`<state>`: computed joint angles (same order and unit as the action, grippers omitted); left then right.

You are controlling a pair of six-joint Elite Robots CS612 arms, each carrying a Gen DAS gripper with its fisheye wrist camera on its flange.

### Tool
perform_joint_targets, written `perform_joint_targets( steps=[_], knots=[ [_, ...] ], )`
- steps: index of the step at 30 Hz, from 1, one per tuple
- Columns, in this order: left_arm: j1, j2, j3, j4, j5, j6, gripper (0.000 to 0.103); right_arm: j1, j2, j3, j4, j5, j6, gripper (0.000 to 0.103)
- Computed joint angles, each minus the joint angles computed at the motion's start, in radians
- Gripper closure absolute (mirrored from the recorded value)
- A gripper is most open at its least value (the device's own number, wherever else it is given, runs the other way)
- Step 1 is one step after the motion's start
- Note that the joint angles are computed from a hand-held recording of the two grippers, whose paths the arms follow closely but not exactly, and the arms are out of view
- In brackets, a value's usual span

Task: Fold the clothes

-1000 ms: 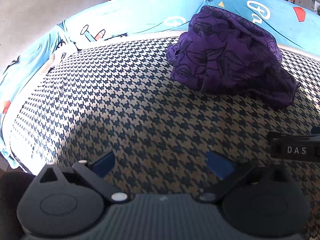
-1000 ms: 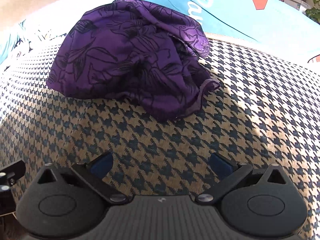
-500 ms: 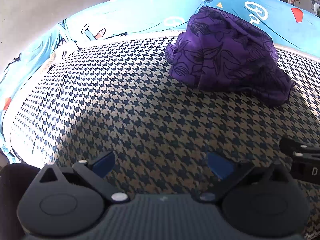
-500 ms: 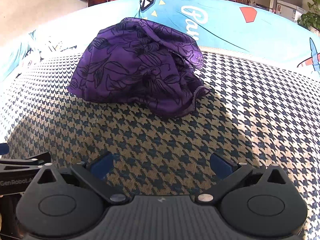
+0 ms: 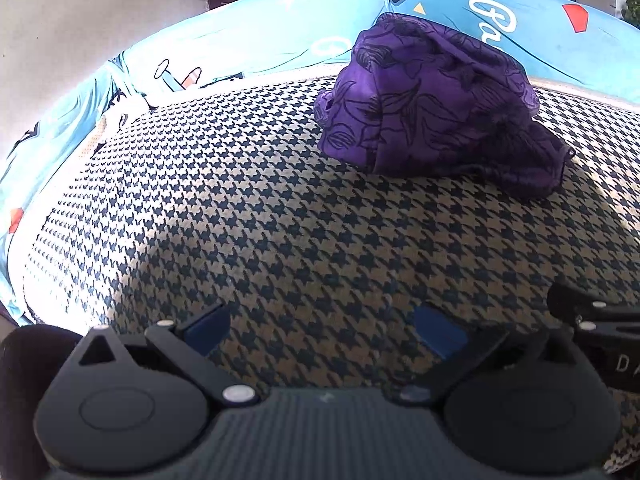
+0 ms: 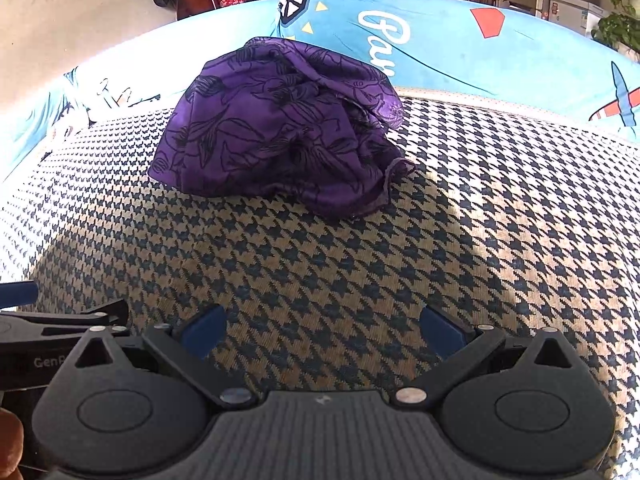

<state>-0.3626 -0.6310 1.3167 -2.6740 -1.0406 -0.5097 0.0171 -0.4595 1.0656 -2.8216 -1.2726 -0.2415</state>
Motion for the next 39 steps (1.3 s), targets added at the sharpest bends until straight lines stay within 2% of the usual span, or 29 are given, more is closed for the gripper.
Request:
perform_joint_targets(
  steps=[9,39],
  knots=[
    [-0.013,0.007,-0.027,0.024,0.021,-0.021,0.000,0.000,0.003,-0.003,-0.024,-0.014,0.019,0.000],
    [-0.023,0.026,-0.077,0.071,0.033,-0.063,0.000,-0.002,0.002,0.002,-0.044,-0.024,0.033,0.000]
  ],
)
